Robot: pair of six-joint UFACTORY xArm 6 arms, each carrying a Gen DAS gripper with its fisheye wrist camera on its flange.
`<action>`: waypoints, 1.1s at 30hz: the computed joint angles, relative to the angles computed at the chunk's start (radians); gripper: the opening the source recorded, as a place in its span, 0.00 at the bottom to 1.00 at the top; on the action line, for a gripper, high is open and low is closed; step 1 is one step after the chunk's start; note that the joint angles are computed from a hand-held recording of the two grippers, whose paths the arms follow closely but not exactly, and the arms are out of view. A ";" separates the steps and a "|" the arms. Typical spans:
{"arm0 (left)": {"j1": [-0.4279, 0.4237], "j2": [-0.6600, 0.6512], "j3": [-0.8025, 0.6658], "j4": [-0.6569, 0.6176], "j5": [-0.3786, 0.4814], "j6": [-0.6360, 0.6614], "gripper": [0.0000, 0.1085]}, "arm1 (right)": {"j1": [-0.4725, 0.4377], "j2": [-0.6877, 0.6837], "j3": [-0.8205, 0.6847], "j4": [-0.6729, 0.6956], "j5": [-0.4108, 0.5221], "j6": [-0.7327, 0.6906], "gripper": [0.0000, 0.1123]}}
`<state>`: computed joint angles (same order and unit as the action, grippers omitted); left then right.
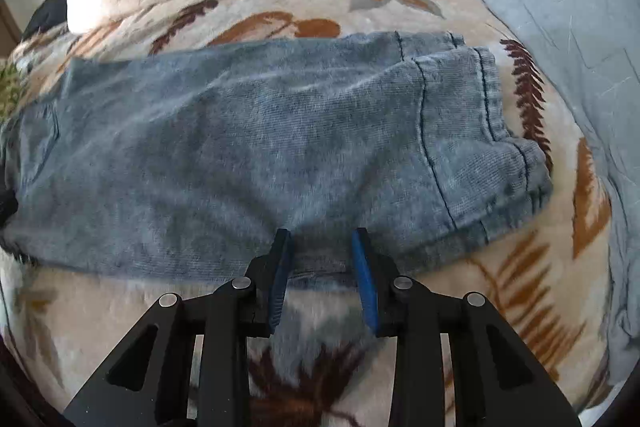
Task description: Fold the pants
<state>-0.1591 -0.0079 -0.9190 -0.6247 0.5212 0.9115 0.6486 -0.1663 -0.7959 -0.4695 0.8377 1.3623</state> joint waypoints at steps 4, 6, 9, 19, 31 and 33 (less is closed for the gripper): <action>0.006 -0.022 0.024 -0.008 0.014 0.025 0.40 | -0.008 -0.008 0.007 0.056 -0.007 0.007 0.27; 0.031 -0.022 0.012 -0.040 0.050 0.057 0.40 | -0.004 -0.012 0.008 0.091 -0.002 -0.010 0.27; 0.038 -0.017 0.004 -0.079 0.056 0.078 0.40 | -0.012 -0.037 0.036 0.146 -0.027 -0.031 0.27; 0.106 -0.031 -0.038 -0.306 0.060 0.126 0.40 | -0.040 0.053 -0.189 0.139 -0.173 -0.222 0.28; 0.074 0.018 -0.032 -0.131 0.023 0.050 0.40 | -0.111 0.738 -1.034 0.622 -0.161 -0.794 0.39; 0.074 0.019 -0.030 -0.132 0.021 0.055 0.40 | -0.141 0.831 -1.159 0.741 -0.094 -0.864 0.43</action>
